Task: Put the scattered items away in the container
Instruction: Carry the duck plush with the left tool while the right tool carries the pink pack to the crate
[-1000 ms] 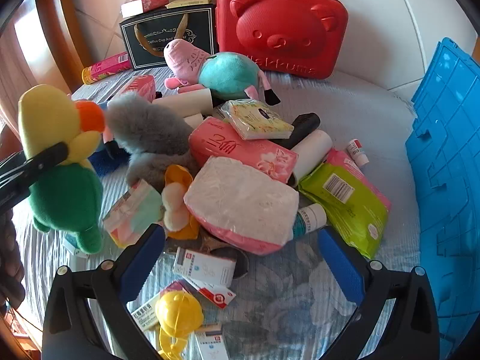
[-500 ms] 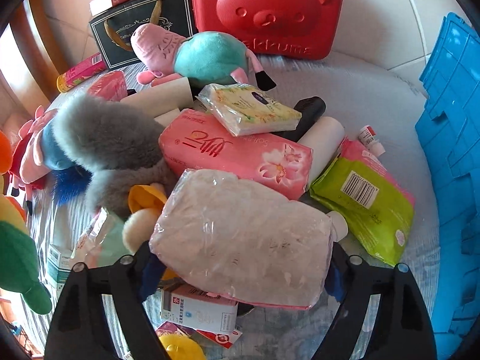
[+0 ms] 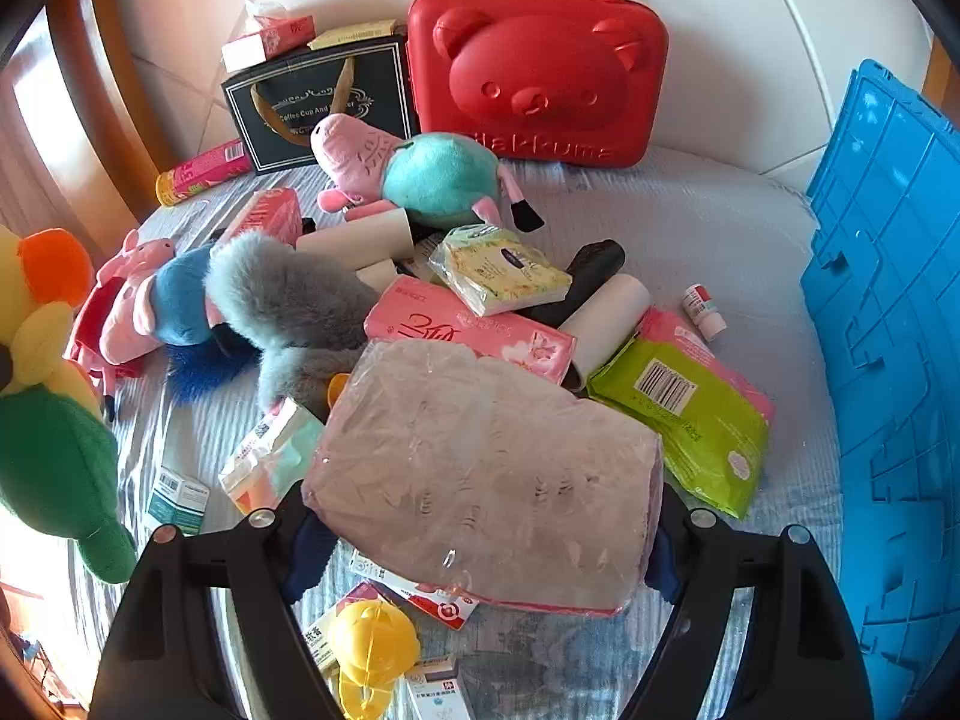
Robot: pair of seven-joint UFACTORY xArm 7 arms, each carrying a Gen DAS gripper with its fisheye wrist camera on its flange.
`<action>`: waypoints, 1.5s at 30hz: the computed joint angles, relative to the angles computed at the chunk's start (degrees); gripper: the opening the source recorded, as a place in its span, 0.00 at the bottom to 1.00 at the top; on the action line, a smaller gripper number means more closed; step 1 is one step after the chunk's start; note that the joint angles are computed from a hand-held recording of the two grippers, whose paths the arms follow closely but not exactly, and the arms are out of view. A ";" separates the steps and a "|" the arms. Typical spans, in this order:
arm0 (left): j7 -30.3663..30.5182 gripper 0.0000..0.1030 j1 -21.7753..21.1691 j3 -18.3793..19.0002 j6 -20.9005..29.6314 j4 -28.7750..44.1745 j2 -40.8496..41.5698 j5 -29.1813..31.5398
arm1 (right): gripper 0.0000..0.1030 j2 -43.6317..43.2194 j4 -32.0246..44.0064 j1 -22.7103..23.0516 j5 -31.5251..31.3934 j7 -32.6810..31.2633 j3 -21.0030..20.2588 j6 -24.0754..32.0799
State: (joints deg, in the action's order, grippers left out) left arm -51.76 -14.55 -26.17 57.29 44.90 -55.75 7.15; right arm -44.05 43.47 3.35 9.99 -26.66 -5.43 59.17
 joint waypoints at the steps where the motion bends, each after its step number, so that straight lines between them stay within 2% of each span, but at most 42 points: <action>1: -0.09 0.65 0.20 -0.21 0.36 0.80 0.05 0.20 | 0.78 -0.42 0.74 0.08 0.09 -0.38 -0.47 0.91; 18: 0.55 0.65 4.74 -5.53 6.59 16.05 3.17 2.09 | 0.78 -5.35 16.19 -0.01 4.09 -6.13 -7.90 16.25; 32: -2.34 0.65 12.83 -14.28 10.80 30.89 10.94 4.41 | 0.78 -1.83 29.67 1.71 8.61 -11.59 -18.08 23.88; 36: -2.80 0.65 17.16 -18.40 11.46 36.98 14.33 6.05 | 0.78 0.64 33.81 2.59 10.33 -13.61 -21.46 24.93; 39: -2.71 0.65 21.74 -22.80 11.61 42.46 17.50 7.35 | 0.78 3.67 38.97 3.88 12.13 -14.73 -24.63 25.97; 42: -1.80 0.65 29.05 -29.54 12.10 49.71 20.84 8.02 | 0.78 7.15 44.80 5.74 14.39 -15.83 -28.77 27.14; 45: -0.41 0.65 39.23 -38.41 12.78 58.16 23.38 7.46 | 0.78 10.28 50.31 8.01 16.58 -16.91 -33.43 28.41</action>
State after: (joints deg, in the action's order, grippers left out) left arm -52.17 24.67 -64.58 70.08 103.07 -32.38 14.61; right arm -33.77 93.78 11.36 26.57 -43.57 -38.86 87.58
